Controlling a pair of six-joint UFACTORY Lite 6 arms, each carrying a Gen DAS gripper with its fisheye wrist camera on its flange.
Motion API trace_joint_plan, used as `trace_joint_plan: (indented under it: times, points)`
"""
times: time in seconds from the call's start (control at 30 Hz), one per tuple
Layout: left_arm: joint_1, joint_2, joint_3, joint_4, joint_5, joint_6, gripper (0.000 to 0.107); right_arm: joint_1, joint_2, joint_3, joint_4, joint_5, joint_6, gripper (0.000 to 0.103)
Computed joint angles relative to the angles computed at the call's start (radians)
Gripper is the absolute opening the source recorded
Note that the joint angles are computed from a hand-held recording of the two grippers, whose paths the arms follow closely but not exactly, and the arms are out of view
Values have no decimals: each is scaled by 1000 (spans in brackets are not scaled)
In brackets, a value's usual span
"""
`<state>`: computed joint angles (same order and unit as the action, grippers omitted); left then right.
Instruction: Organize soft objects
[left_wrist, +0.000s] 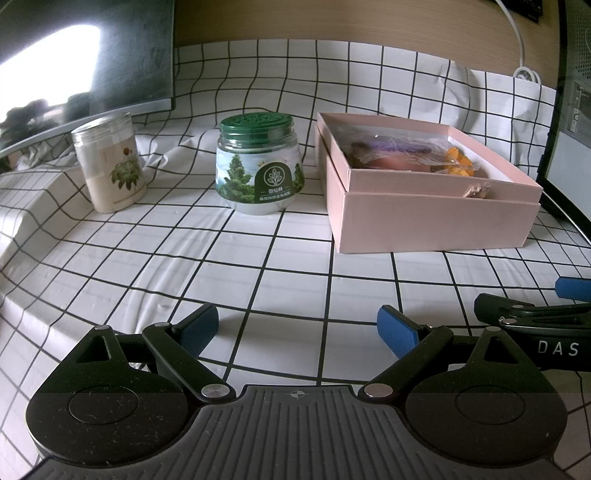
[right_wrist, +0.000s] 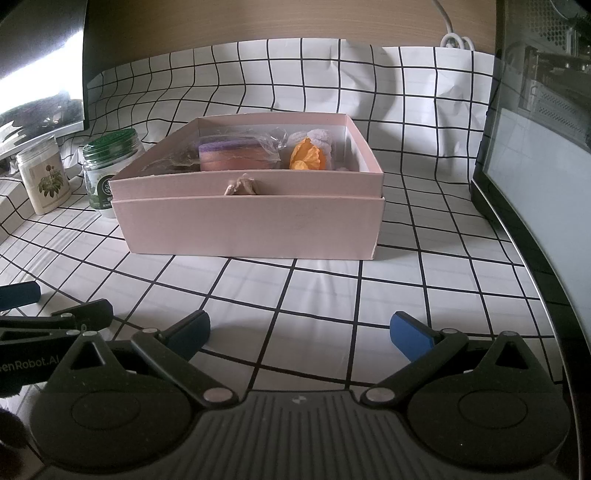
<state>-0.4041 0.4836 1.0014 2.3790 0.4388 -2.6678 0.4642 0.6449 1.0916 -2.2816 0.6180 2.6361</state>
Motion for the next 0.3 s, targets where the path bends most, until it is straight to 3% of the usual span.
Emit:
trace_joint_plan:
  times: [0.3]
  points:
    - [-1,1,1,-4,0,2,97,0,0,-1,1,0,0,103]
